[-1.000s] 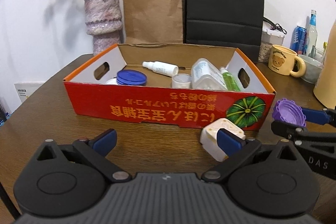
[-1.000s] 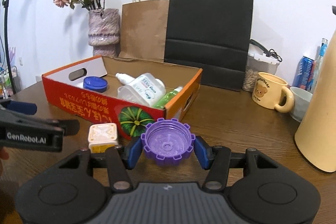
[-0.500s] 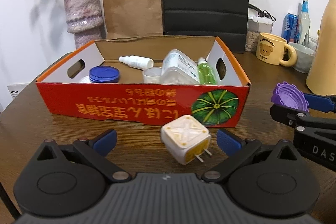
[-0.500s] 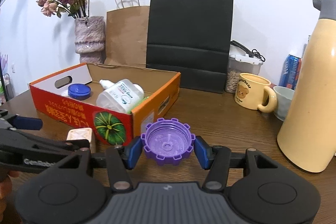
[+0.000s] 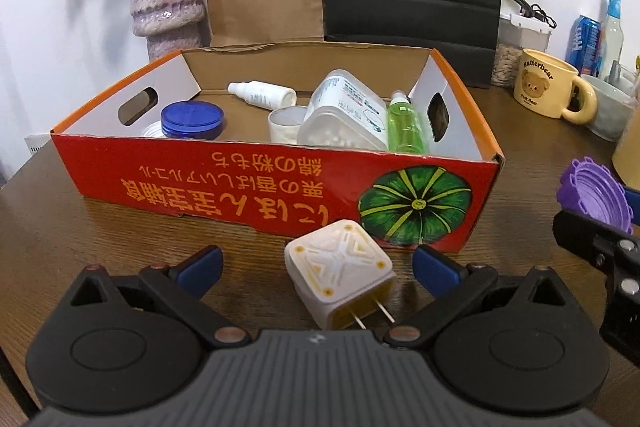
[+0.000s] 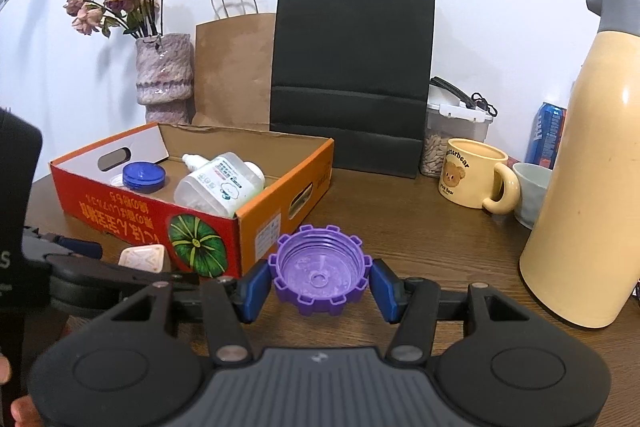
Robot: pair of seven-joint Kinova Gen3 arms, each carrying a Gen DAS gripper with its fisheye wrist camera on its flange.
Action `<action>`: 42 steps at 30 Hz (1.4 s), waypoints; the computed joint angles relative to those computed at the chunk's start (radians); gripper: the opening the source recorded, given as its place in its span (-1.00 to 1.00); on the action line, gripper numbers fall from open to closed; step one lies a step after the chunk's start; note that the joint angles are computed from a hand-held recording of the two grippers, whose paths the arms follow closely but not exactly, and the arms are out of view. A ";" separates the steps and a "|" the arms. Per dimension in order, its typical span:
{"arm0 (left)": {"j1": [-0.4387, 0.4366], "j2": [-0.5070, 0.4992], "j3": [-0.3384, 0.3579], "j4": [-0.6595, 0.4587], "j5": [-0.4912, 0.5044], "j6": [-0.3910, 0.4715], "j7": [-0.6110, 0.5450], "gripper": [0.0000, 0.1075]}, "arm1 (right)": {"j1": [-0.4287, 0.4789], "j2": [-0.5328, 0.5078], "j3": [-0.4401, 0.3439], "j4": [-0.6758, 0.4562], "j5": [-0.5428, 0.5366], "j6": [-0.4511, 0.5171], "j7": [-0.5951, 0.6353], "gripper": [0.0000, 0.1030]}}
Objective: Organize rigid objects
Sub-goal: 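Grasp the cream plug adapter with the left gripper while the right gripper grasps the purple ribbed cap, then carry the plug adapter and purple cap over the red box with both grippers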
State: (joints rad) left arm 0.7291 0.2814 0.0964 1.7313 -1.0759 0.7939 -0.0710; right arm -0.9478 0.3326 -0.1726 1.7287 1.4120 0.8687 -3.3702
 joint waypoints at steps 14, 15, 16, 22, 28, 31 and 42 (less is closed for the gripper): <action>-0.036 -0.046 0.009 0.059 0.011 -0.109 -0.021 0.03 | -0.010 0.004 -0.003 -0.001 0.006 0.013 0.004 0.03; -0.039 -0.049 0.011 0.061 0.015 -0.112 -0.027 0.03 | -0.012 0.004 -0.003 -0.001 0.007 0.015 0.004 0.03; -0.043 -0.054 0.013 0.064 0.020 -0.117 -0.033 0.03 | -0.015 0.005 -0.004 -0.001 0.010 0.018 0.004 0.03; -0.052 -0.087 0.018 0.104 -0.010 -0.146 -0.013 0.03 | -0.023 0.003 -0.005 0.006 0.021 0.032 -0.018 0.03; -0.078 -0.138 0.043 0.163 -0.055 -0.181 0.000 0.03 | -0.039 0.000 -0.019 0.021 0.059 0.064 -0.063 0.03; -0.099 -0.168 0.059 0.195 -0.073 -0.195 0.006 0.03 | -0.047 0.002 -0.027 0.021 0.066 0.076 -0.068 0.03; -0.220 -0.282 0.124 0.282 -0.130 -0.260 0.037 0.03 | -0.085 0.025 -0.030 -0.026 0.081 0.109 -0.058 0.03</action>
